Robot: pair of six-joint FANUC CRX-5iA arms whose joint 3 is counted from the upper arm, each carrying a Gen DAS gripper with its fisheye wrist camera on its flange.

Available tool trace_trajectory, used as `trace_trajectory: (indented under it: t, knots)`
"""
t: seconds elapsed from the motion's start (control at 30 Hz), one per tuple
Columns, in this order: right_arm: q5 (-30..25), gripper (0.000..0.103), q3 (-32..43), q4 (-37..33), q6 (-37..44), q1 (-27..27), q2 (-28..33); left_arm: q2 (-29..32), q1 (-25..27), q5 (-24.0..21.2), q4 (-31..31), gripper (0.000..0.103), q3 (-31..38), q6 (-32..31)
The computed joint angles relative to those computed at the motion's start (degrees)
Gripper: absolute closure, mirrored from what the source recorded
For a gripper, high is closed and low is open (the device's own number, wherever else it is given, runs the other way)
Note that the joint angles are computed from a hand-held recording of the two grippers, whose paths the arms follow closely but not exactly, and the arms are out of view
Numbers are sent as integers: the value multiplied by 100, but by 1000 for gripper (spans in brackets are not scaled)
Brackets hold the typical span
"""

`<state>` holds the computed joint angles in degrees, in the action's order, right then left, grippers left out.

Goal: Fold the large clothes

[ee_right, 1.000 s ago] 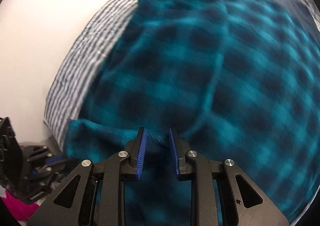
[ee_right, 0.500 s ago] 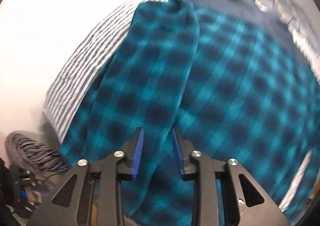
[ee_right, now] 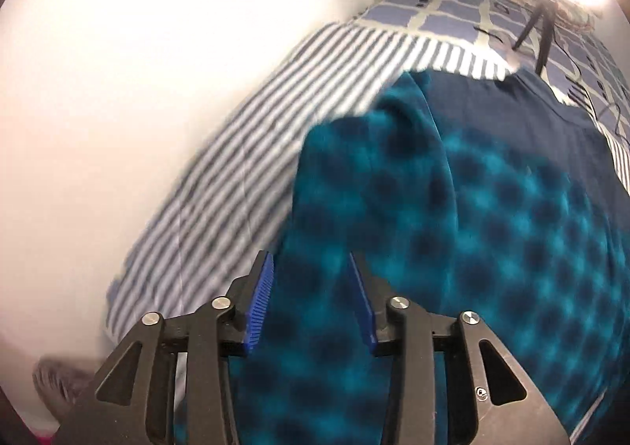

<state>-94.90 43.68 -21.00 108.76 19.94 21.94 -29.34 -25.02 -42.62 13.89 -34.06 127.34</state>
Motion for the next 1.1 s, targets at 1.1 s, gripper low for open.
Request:
trace_trajectory:
  t: [1.1]
  knots:
    - [1107, 97, -229, 2060, -647, 1155, 776, -421, 252, 288, 154, 103, -433, -79]
